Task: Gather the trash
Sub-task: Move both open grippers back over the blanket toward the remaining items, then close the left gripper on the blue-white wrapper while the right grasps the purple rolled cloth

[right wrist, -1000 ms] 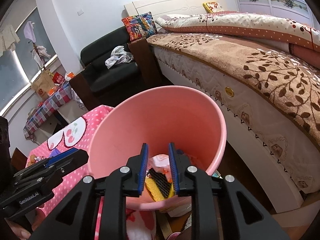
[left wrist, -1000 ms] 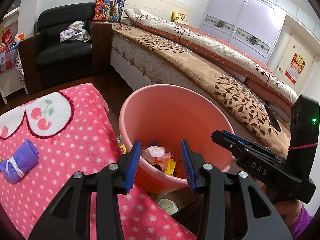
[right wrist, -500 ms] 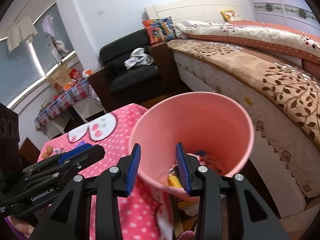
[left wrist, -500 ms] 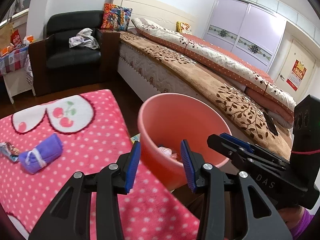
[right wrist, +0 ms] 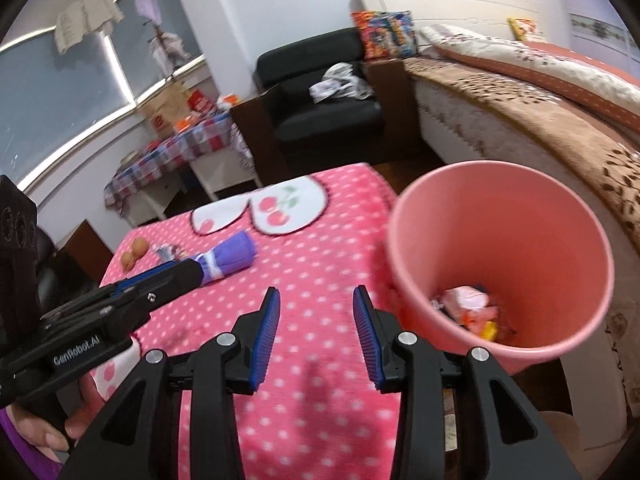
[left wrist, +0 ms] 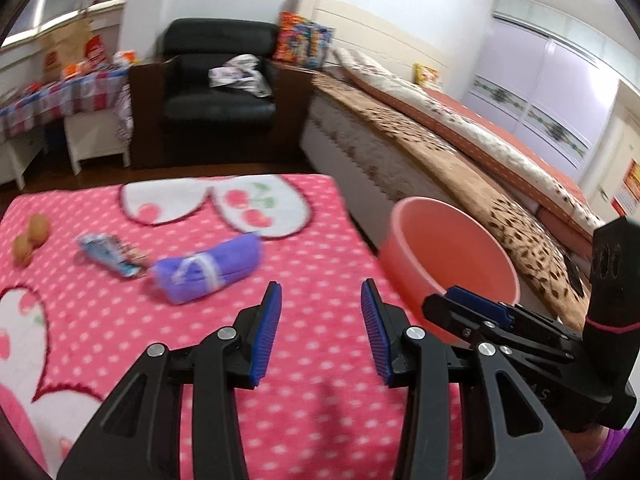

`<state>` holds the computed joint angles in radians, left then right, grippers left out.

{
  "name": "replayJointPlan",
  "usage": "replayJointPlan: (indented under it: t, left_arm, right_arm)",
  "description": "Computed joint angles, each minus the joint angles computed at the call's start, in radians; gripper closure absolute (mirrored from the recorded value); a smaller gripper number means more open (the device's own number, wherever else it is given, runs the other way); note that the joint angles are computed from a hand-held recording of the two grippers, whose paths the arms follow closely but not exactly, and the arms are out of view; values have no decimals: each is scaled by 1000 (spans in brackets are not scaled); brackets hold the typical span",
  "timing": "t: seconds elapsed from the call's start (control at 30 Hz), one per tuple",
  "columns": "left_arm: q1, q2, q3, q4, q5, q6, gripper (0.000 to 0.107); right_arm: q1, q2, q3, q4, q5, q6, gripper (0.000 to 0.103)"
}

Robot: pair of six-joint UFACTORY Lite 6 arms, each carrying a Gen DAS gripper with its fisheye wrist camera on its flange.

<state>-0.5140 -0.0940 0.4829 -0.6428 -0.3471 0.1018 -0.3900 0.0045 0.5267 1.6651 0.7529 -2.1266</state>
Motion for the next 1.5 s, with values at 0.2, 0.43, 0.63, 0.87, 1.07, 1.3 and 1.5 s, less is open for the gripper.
replayJointPlan:
  t: [0.2,0.43,0.63,0.87,1.07,1.3,1.5]
  left_arm:
    - [213,-103,-109,217,47,-197,65]
    - [497,-14,-44,629,101,-588,65]
    - [615,188,115,895,120,-872,66]
    - [625,357,258,705,170,-758,66]
    - [662,340,206,846,83,-850,94]
    - [698,172,57,923,23,-824,106]
    - [768,0,-78,1079,-15,-903,106]
  right_arm:
    - [144,-7,-25,77,-57,-28,66]
    - [243,47,10,127,-101,-35,65]
    - [279,113,55,153,-113,-46,65]
    - [315,181,132,124,-124,9,65]
    - [367,240,208,47,-130,146,57]
    - [461,332,338,-41,-120,402,47]
    - [555,485,528,-145,-136,753,47]
